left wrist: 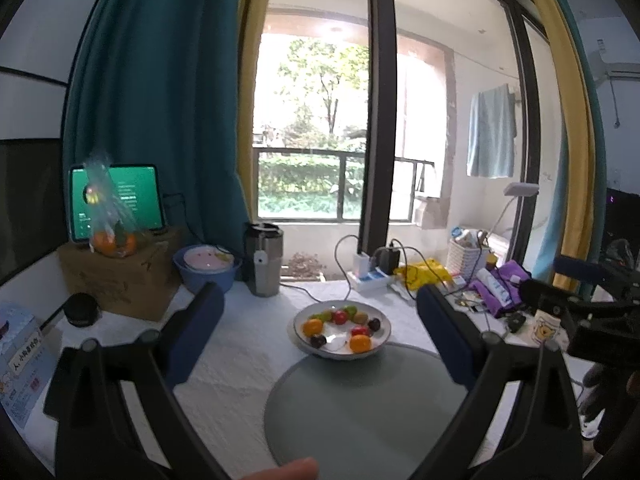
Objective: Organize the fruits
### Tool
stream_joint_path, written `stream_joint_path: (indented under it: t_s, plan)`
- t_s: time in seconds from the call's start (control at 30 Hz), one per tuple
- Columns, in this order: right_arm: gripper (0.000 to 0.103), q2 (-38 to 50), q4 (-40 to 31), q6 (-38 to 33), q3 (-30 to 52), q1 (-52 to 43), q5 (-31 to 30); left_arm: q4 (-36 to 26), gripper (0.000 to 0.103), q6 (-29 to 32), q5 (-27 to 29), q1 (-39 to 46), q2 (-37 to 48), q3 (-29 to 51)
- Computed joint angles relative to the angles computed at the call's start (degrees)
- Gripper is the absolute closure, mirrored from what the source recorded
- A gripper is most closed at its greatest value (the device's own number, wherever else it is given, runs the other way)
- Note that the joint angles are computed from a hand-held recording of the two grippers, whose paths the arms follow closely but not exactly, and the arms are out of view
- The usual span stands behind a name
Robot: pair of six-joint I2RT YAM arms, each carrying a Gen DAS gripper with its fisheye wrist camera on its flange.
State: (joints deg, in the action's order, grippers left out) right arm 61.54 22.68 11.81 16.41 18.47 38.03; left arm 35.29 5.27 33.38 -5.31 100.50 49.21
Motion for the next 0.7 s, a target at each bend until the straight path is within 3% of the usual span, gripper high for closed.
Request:
stream_joint_path:
  t_s: [0.7]
  plan:
    - [0.02, 1.25, 0.91, -0.1, 0.03, -0.78, -1.76, -2.34, 0.005, 2.04, 0.37, -0.93, 0.37, 0.53]
